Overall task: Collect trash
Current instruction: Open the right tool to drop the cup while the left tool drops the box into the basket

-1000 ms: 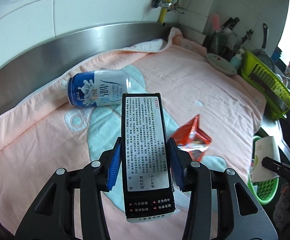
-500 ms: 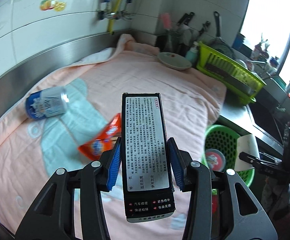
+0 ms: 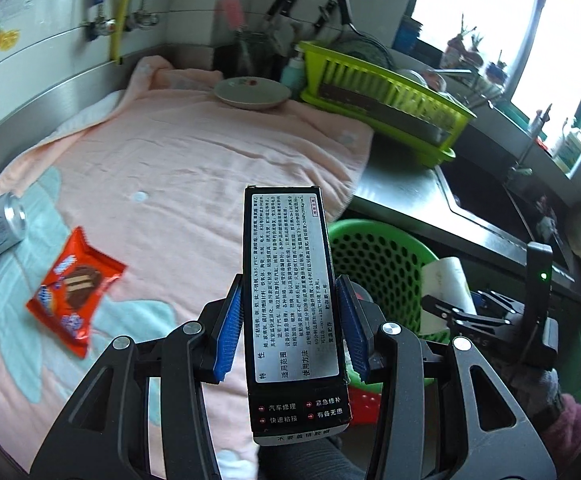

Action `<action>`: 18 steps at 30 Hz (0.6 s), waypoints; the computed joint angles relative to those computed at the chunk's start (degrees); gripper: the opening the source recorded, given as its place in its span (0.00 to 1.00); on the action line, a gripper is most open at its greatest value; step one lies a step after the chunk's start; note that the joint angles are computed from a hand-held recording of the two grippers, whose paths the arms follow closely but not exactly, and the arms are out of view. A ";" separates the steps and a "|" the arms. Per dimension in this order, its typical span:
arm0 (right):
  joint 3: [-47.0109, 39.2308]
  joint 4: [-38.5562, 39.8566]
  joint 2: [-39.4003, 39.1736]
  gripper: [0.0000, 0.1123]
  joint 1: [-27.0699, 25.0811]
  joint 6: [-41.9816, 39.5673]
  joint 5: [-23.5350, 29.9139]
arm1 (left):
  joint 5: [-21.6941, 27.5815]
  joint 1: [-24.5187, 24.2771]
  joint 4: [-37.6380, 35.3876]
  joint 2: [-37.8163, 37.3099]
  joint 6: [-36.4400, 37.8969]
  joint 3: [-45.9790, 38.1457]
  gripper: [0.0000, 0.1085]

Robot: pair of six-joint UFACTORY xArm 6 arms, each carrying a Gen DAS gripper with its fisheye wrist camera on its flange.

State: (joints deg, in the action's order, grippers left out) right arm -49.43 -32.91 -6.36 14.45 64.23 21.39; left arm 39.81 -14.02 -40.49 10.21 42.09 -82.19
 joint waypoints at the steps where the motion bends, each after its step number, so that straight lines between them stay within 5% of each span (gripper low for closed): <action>1: 0.49 0.06 -0.29 0.55 -0.25 0.20 -0.30 | 0.15 -0.51 0.15 0.11 -0.10 -0.07 0.41; 18: 7.54 -4.14 -8.83 0.60 -1.27 3.62 -1.95 | 1.95 -8.39 2.41 3.15 -2.22 -1.01 0.41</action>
